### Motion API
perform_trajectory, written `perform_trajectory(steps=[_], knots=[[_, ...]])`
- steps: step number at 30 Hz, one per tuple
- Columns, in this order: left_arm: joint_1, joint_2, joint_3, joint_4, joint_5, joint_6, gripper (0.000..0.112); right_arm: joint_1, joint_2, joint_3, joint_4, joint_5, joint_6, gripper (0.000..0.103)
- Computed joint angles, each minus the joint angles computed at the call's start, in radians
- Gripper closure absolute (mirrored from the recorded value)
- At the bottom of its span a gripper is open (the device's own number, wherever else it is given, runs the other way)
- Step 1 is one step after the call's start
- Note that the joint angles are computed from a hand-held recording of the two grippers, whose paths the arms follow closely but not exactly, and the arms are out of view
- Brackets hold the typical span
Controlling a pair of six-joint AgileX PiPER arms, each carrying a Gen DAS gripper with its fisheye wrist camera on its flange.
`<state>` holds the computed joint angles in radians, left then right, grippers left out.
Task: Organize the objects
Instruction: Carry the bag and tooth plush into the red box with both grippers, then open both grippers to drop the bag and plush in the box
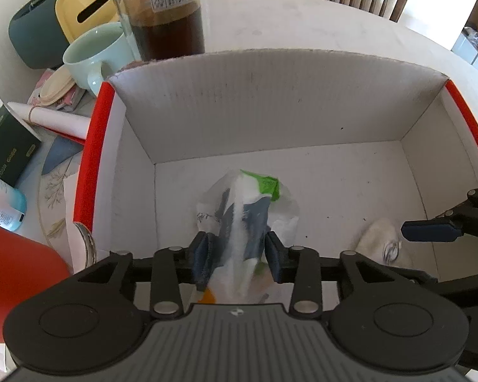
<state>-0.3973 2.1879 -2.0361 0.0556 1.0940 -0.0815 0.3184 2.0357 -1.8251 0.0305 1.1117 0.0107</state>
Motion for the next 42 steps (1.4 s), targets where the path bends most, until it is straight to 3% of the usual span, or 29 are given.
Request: perform_trajectory(steps=[8, 23, 32, 42], knots=[[-0.010, -0.063, 0.065, -0.011, -0.056, -0.009, 0.053, -0.036, -0.076, 0.068, 0.058, -0.065, -0.042, 0.050], [-0.057, -0.248, 0.230, 0.013, -0.172, -0.093, 0.045, -0.127, -0.313, 0.281, 0.190, -0.187, -0.142, 0.037], [-0.135, -0.356, 0.336, 0.106, -0.238, -0.198, 0.032, -0.213, -0.486, 0.428, 0.286, -0.246, -0.239, 0.024], [-0.256, -0.420, 0.397, 0.185, -0.302, -0.315, 0.029, -0.376, -0.679, 0.609, 0.433, -0.285, -0.400, 0.006]])
